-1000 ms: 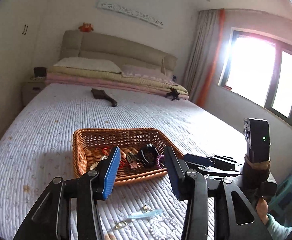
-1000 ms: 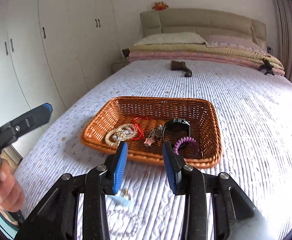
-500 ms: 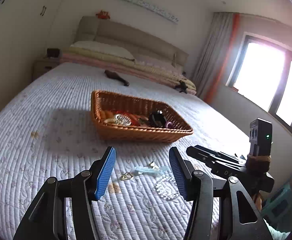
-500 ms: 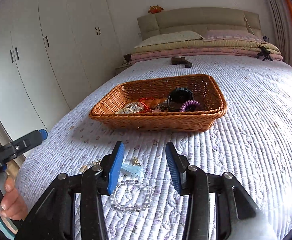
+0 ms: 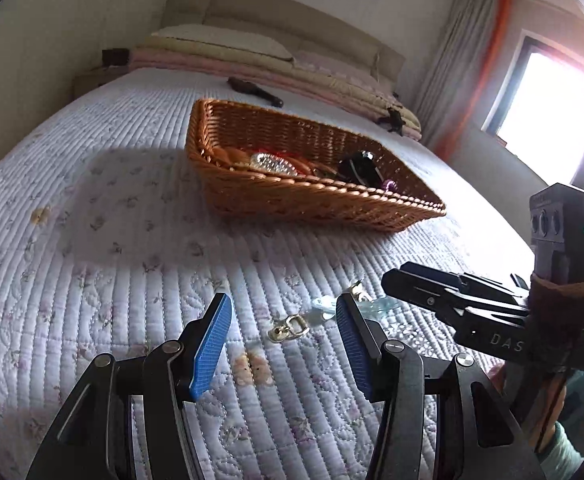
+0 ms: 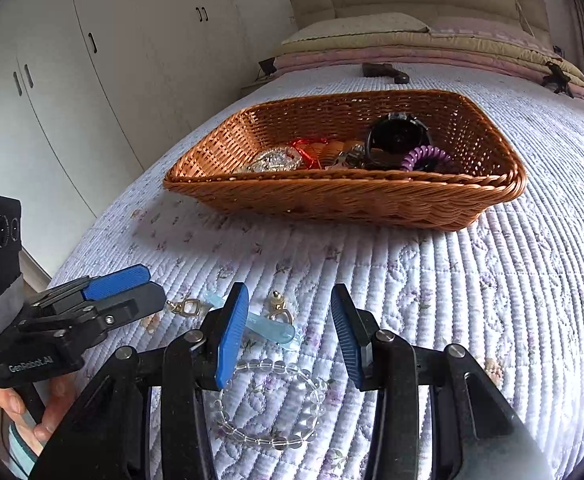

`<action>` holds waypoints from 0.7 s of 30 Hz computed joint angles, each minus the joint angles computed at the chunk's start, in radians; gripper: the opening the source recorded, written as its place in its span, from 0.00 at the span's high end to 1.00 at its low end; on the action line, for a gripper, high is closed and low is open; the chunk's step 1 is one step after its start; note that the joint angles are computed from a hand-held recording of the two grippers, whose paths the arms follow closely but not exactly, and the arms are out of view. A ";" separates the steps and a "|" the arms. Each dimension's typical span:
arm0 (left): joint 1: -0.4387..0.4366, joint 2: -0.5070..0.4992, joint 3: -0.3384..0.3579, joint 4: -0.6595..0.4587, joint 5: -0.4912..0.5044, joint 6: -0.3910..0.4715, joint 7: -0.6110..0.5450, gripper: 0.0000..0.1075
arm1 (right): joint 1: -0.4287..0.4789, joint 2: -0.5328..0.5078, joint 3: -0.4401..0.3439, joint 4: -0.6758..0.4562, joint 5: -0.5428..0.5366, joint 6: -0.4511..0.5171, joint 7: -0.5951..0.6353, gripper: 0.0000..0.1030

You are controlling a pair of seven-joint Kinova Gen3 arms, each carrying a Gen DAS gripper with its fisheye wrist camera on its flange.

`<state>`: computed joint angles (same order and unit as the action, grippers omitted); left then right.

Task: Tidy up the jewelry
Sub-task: 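Grasp the small gold clasp with the left tool while the right grasps the light blue hair clip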

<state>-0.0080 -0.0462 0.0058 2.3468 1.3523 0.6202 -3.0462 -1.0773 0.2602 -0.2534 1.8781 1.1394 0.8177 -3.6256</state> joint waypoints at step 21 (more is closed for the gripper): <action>-0.017 0.012 -0.006 0.003 -0.051 0.052 -0.017 0.60 | 0.000 0.043 0.061 -0.064 -0.183 -0.130 0.317 0.67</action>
<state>-0.0246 -0.0344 0.0001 2.3499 1.3011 0.6722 -3.0630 -1.0773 0.3032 -0.1928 1.8142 0.9569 0.6882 -3.3089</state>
